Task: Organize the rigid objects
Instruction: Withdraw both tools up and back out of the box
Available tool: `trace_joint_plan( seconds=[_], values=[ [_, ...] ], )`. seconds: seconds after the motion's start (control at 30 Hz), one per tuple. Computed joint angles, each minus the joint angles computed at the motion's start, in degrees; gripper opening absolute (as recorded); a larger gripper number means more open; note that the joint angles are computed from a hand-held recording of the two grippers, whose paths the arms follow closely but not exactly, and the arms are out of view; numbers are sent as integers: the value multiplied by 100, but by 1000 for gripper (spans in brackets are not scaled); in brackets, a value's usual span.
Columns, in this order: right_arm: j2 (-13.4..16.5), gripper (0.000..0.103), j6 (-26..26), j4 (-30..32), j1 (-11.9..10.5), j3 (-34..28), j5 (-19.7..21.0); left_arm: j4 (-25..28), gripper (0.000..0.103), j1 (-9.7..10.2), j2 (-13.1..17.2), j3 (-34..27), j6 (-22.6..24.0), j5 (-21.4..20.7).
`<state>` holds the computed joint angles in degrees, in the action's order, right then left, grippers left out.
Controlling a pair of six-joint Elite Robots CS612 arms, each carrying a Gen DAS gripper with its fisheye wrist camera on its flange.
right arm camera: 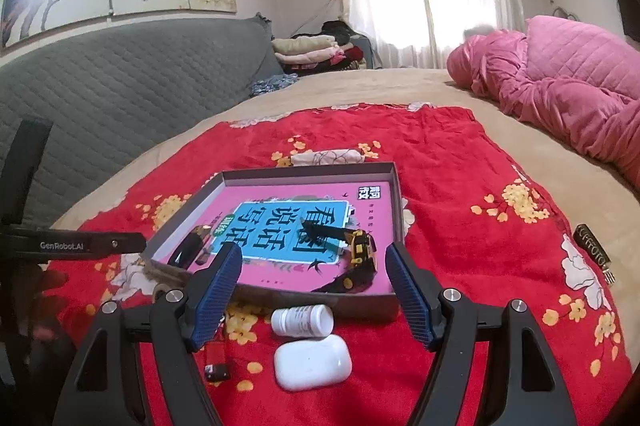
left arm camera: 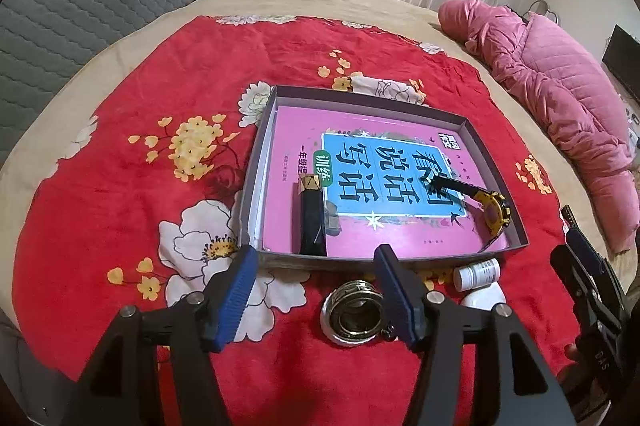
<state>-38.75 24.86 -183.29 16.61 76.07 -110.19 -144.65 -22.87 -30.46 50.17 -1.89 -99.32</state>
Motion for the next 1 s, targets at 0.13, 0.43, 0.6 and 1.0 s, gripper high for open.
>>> trace_joint_plan(
  seconds=[0.13, 0.43, 0.6, 1.0],
  values=[
    [-39, 76, 46, 60, 15, 44, -12, 61, 60, 8, -37, 72, 64, -13],
    [-85, 76, 3, 246, 54, 67, -48, 70, 60, 7, -163, 325, 262, -181],
    [-119, 76, -3, 325, 69, 100, -67, 52, 60, -8, -213, 430, 336, -143],
    [-159, 76, -12, 564, 115, 114, -176, 115, 60, -12, -309, 602, 436, -112]
  ],
)
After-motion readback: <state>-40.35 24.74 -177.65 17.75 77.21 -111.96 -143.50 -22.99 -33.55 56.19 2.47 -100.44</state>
